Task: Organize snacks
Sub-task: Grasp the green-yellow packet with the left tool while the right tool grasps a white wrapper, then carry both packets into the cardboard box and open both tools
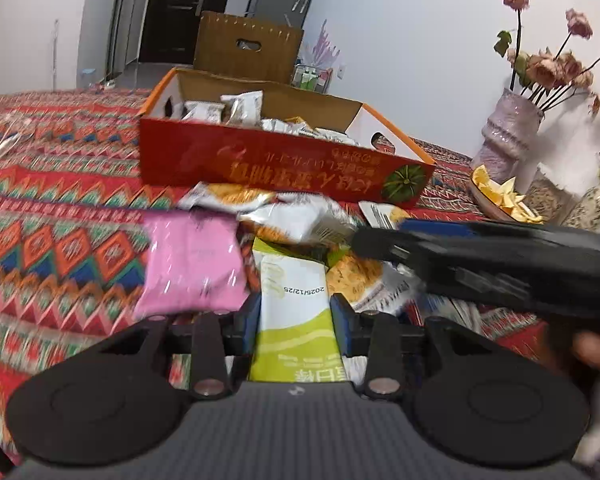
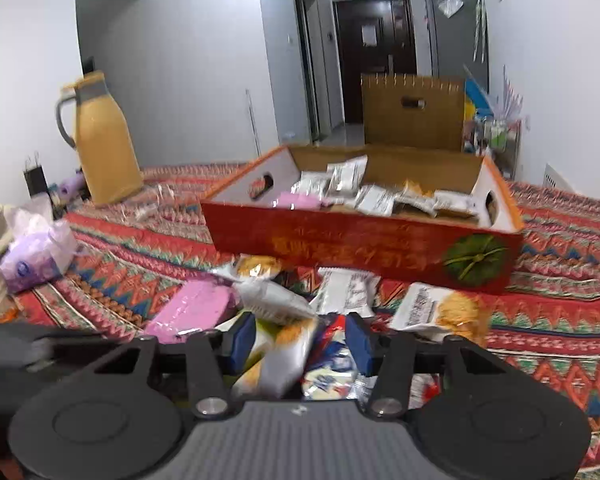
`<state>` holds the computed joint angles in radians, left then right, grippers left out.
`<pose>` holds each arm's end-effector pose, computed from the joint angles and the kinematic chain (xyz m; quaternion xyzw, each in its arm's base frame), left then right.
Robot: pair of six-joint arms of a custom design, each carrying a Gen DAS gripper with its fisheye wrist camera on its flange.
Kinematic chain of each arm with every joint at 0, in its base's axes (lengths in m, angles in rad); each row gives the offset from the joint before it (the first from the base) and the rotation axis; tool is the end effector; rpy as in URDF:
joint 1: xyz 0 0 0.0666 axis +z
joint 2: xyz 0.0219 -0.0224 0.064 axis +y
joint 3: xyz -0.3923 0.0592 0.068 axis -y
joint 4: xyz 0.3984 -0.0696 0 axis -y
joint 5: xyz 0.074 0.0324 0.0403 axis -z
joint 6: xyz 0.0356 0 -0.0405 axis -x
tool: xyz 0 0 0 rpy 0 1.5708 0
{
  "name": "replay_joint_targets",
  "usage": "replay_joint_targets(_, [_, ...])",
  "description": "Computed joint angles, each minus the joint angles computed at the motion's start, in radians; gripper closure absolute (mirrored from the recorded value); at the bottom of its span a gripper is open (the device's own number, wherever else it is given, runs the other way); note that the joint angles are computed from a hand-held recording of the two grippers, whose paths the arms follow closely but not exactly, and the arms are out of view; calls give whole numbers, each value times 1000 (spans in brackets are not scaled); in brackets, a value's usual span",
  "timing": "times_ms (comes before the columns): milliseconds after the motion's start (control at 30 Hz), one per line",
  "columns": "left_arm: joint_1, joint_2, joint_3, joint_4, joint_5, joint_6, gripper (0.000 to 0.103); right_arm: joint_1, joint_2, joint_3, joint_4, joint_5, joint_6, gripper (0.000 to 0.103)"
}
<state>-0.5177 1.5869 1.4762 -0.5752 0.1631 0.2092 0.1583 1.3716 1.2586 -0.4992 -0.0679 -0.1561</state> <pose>0.4979 -0.2907 0.4085 0.1728 0.8847 -0.2205 0.3727 0.4898 0.0802 0.4206 -0.0166 0.8868 0.1019 0.4505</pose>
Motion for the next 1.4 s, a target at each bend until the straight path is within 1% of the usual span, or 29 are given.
replay_joint_targets(33, [4,-29,-34,14,7,3,66,7,14,8,-9,4,11,58])
replay_joint_targets(100, [7,-74,-81,27,-11,9,66,26,31,10,-24,30,39,68])
replay_joint_targets(133, [8,-94,-102,31,-22,14,66,36,33,7,-30,51,57,70])
replay_joint_targets(200, [9,-135,-139,31,-46,20,66,61,16,-13,-25,99,110,72])
replay_joint_targets(233, [8,-153,-155,32,-59,22,66,70,2,-24,-30,110,133,79])
replay_joint_targets(267, [7,-166,-164,26,-69,26,66,75,-13,-38,-28,109,139,83])
replay_joint_targets(367, [5,-215,-198,19,-89,41,66,79,-73,-91,4,82,100,83])
replay_joint_targets(500, [-13,-278,-234,12,-135,57,66,84,-208,-181,60,98,36,83])
replay_joint_targets(600, [-40,-327,-262,12,-152,63,66,91,-336,-249,69,121,-14,83])
replay_joint_targets(733, [-85,-388,-297,9,-169,67,66,93,-499,-327,23,154,-45,83])
replay_joint_targets(867, [-125,-413,-308,-2,-183,69,66,67,-595,-376,-56,173,-86,83])
replay_joint_targets(933, [-139,-413,-302,-6,-194,68,66,49,-619,-394,-79,172,-107,83])
replay_joint_targets(1000, [-148,-407,-292,-9,-204,67,66,26,-638,-412,-81,156,-118,83])
replay_joint_targets(1133, [-143,-371,-255,-14,-203,69,66,-20,-622,-416,-52,107,-106,83])
replay_joint_targets(1200, [-127,-340,-220,-11,-188,58,66,-40,-586,-403,-27,83,-95,83])
replay_joint_targets(1300, [-84,-253,-113,6,-146,31,66,-95,-509,-352,13,13,-41,83])
replay_joint_targets(1400, [-39,-107,67,-3,-127,1,65,-158,-398,-257,52,-78,2,83])
